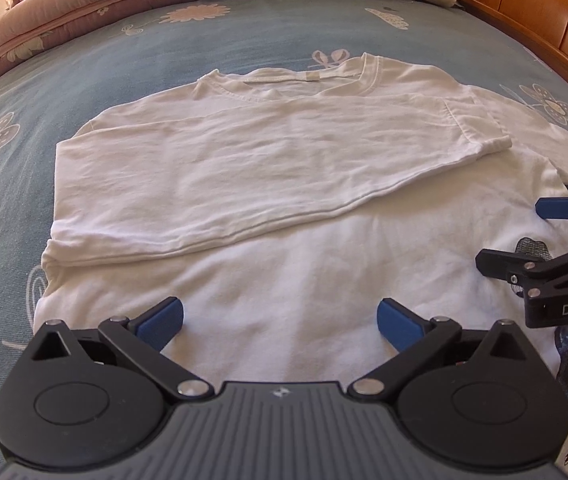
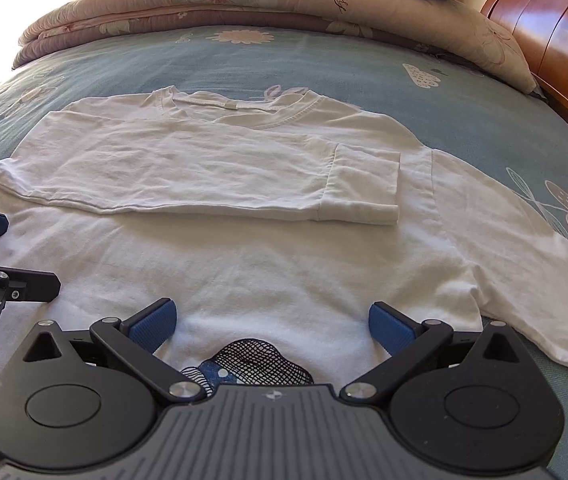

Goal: Fold clothes

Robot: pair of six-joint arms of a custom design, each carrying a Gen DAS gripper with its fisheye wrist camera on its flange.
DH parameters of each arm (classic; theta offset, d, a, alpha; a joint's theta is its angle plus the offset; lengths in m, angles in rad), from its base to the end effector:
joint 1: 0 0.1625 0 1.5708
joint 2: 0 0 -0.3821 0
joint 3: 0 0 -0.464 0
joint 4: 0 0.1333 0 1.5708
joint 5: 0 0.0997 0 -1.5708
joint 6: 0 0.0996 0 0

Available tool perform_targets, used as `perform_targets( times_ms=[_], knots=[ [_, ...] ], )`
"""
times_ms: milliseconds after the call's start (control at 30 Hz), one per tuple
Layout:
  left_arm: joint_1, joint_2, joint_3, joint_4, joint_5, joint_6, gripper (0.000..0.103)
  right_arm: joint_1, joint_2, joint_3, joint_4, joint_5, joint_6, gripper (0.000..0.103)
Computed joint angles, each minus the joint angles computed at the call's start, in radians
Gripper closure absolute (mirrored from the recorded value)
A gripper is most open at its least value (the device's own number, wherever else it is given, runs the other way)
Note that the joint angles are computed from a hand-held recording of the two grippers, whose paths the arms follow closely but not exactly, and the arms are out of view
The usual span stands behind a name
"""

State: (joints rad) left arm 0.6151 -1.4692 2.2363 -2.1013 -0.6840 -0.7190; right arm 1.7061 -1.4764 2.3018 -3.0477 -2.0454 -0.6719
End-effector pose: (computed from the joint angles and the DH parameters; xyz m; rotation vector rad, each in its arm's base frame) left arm -0.2501 -0.4344 0.1360 0.4018 2.2760 -0.6305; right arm 0.1522 -0.4675 0.1920 0.7774 -2.3297 0.6403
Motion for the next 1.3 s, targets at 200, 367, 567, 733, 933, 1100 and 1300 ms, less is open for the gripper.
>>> perform_targets(
  times_ms=[200, 367, 567, 733, 933, 1100, 1300],
  knots=[
    [-0.013, -0.011, 0.006, -0.038, -0.042, 0.028, 0.001, 0.01, -0.095, 0.044, 0.128, 0.049, -0.002, 0.0],
    [-0.029, 0.062, -0.019, -0.003, -0.028, -0.031, 0.001, 0.002, -0.13, 0.092, 0.095, 0.043, -0.126, 0.0],
    [-0.047, 0.073, -0.006, -0.145, -0.034, 0.049, 0.001, -0.048, -0.186, 0.1, 0.138, 0.088, -0.117, 0.0],
    [-0.013, 0.027, 0.001, -0.016, 0.052, -0.062, 0.001, -0.044, -0.178, 0.107, 0.109, 0.08, -0.127, 0.0],
    [0.068, -0.136, 0.051, 0.0, 0.028, -0.148, 0.001, -0.039, -0.165, 0.1, 0.102, 0.072, -0.122, 0.0],
    [0.102, -0.247, 0.054, 0.041, 0.004, -0.235, 0.001, -0.039, -0.165, 0.1, 0.102, 0.072, -0.124, 0.0],
    [0.075, -0.196, 0.032, 0.0, -0.018, -0.146, 0.001, -0.039, -0.166, 0.099, 0.106, 0.072, -0.127, 0.0]
  ],
)
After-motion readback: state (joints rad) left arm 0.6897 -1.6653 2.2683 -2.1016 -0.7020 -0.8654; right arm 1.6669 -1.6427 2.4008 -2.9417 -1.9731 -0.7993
